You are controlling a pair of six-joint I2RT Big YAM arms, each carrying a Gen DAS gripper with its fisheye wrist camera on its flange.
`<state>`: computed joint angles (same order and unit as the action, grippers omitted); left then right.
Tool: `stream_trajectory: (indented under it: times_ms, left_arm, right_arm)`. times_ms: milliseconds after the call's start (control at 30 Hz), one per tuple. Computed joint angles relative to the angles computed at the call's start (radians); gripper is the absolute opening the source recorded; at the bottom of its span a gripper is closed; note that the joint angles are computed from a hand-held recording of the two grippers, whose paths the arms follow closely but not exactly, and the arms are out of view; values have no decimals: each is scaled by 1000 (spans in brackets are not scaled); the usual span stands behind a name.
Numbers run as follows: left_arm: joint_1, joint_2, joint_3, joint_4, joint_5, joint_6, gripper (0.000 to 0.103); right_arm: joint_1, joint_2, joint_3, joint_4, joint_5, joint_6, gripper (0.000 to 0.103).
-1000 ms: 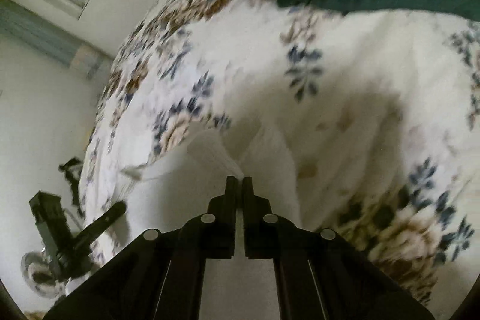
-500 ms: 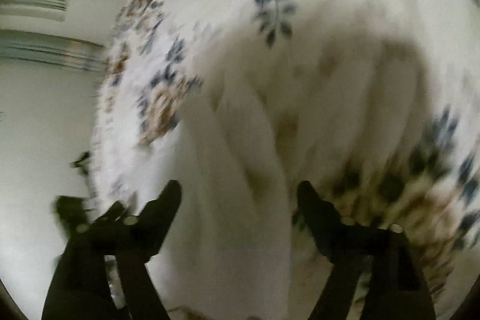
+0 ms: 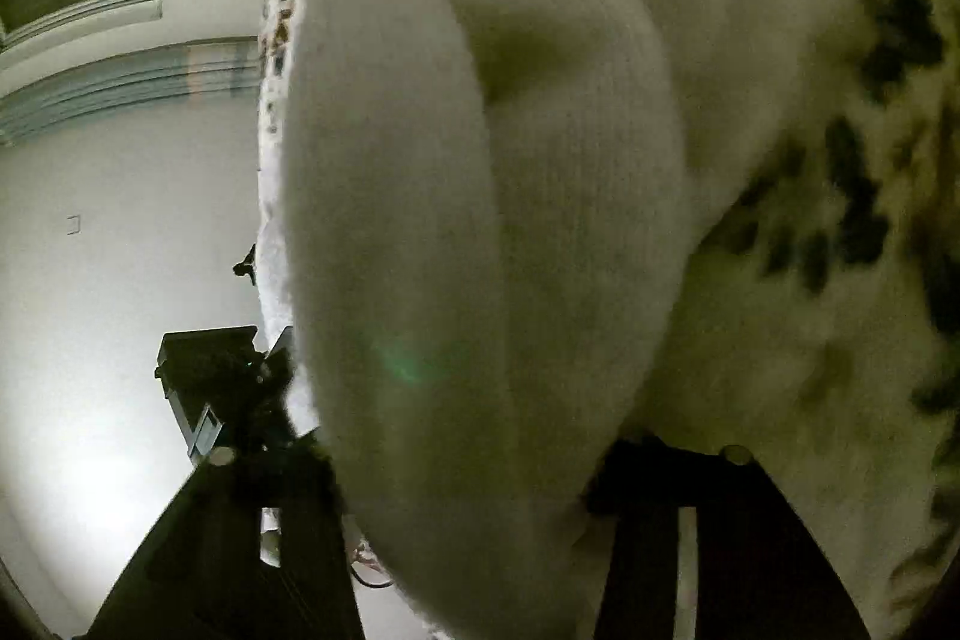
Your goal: Fold small clothes
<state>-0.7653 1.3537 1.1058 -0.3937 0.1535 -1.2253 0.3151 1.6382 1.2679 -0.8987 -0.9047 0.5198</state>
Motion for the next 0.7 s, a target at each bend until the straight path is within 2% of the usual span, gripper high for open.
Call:
stream_trajectory:
  times_ms: [167, 300, 367, 467, 500, 600, 667, 700]
  left_arm:
    - [-52, -88, 11, -74, -70, -19, 37]
    - [-162, -183, 20, -174, -163, -87, 37]
    - [-246, -218, 21, -237, -216, -157, 38]
    - [-393, -242, 1, -317, -283, -312, 39]
    - [-456, -247, -20, -332, -304, -392, 39]
    - [-572, -227, -60, -347, -313, -553, 41]
    - [-628, -187, -61, -389, -297, -606, 47]
    - [-651, -170, -56, -409, -304, -622, 48]
  right_arm:
    - [11, -141, -48, -35, -22, -7, 43]
    - [24, -308, -142, -82, -37, -1, 43]
    - [39, -417, -218, -127, -26, 1, 43]
    - [69, -568, -356, -182, -16, 55, 43]
    - [90, -634, -421, -208, -5, 80, 43]
    - [127, -790, -564, -275, 31, 142, 43]
    - [169, -854, -616, -318, 107, 140, 45]
    - [188, -878, -641, -322, 131, 171, 47]
